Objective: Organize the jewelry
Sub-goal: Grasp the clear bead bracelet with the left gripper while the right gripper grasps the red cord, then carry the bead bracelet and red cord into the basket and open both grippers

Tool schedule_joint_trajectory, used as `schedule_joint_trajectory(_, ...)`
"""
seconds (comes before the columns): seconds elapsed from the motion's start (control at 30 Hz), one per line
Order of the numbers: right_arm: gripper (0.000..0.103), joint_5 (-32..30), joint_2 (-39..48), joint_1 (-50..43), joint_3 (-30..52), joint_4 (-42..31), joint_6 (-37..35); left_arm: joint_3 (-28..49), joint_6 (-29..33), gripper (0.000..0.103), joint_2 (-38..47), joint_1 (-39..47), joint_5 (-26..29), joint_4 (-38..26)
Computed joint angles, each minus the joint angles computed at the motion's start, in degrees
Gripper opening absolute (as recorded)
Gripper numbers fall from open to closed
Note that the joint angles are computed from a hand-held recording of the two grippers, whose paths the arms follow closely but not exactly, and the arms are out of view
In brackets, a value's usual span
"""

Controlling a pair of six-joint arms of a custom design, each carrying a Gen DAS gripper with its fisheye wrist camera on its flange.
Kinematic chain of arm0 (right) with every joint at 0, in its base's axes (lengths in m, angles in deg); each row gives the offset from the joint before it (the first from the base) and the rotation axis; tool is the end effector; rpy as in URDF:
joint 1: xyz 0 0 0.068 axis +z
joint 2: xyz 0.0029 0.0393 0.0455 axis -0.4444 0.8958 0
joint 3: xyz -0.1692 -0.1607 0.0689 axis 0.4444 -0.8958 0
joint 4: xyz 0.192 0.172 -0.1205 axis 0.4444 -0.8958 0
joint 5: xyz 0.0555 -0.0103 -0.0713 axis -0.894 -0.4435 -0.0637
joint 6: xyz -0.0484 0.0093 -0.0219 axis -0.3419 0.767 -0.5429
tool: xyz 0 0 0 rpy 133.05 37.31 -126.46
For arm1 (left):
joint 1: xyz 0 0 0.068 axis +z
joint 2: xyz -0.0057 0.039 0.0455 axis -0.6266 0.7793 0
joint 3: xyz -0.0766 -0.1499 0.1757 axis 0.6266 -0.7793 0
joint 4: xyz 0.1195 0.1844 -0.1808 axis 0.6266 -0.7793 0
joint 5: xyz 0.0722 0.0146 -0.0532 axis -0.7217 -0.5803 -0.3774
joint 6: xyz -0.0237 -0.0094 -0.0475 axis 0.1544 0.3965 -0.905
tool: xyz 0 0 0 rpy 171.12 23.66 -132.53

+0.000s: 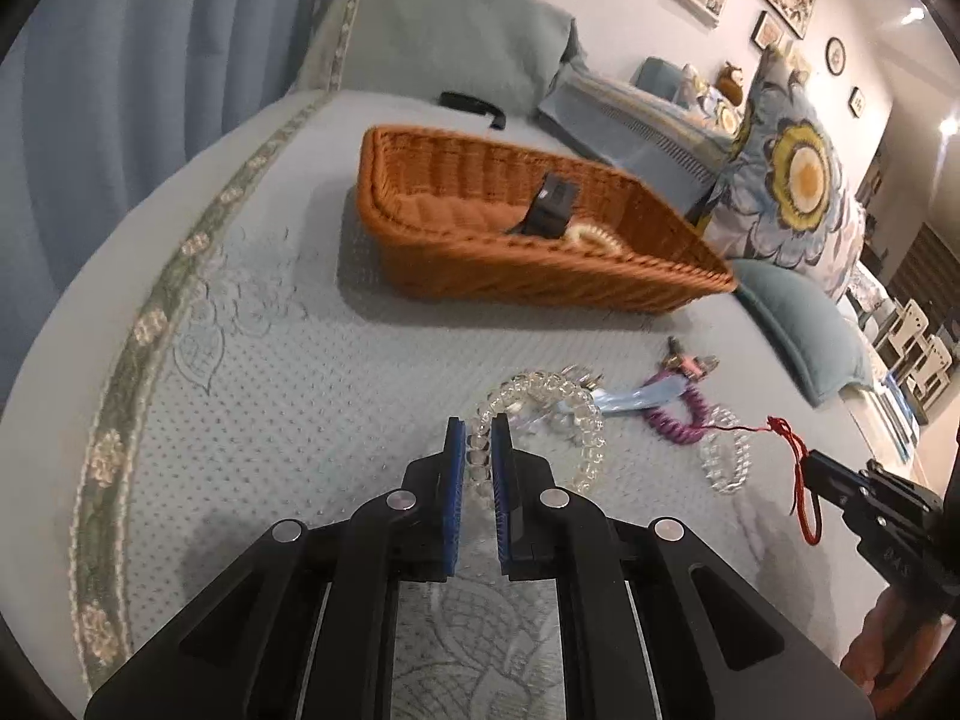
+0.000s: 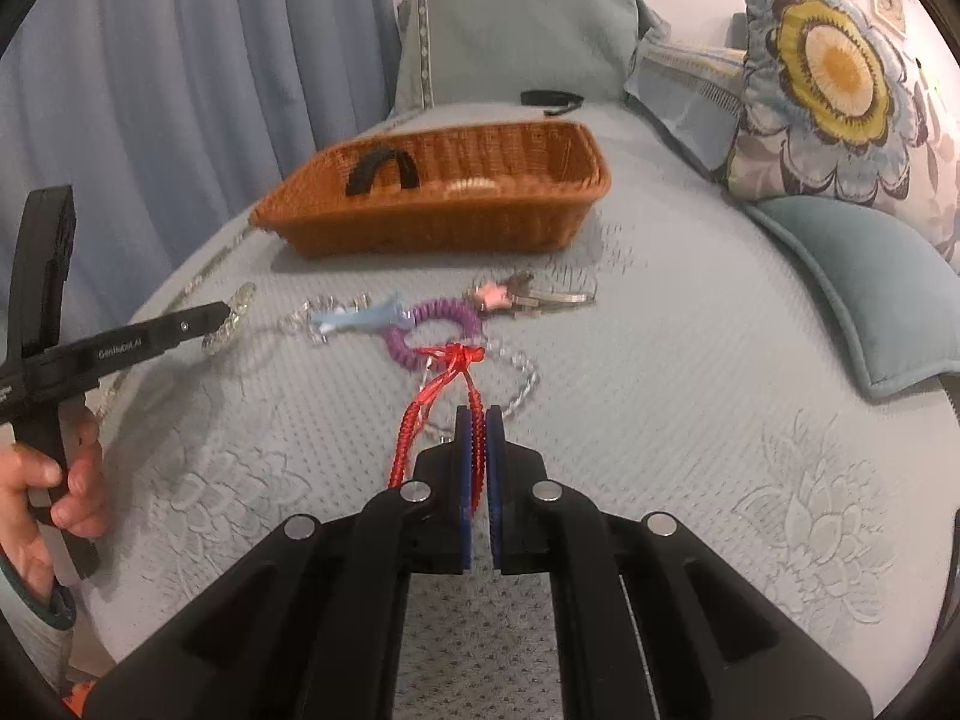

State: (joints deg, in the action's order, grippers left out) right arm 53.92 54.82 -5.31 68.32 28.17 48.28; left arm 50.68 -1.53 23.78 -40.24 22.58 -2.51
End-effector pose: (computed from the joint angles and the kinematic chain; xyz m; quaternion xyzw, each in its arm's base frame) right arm 0.2750 0.1081 0.1992 -0.1280 0.9136 0.1159 0.3681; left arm 0.2970 -0.0138 0.1945 -0.0300 0.9151 -0.1203 0.3838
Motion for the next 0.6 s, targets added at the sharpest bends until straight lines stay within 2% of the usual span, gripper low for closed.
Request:
schedule_joint_trajectory(0.17, 0.003, -0.52, -0.89, -0.80, 2.35, -0.26, -0.14, 1.66, -0.06, 0.007, -0.91, -1.22, -0.43, -0.13)
schedule_joint_trajectory(0.33, 0.003, -0.81, 4.55, -1.53, 10.94, 0.37, -1.52, 8.43, 0.80, 0.007, 2.52, -1.60, -1.25, -0.13)
schedule_joint_trajectory(0.43, 0.003, -0.36, 13.16, -1.82, 21.21, 0.85, -2.59, 14.71, 1.23, 0.007, 7.40, -1.41, -2.10, 0.01)
schedule_joint_trajectory(0.6, 0.003, -0.71, 31.39, -2.53, 42.43, -3.89, -2.78, 27.78, 0.50, 0.007, 19.11, -0.58, -2.17, -1.02)
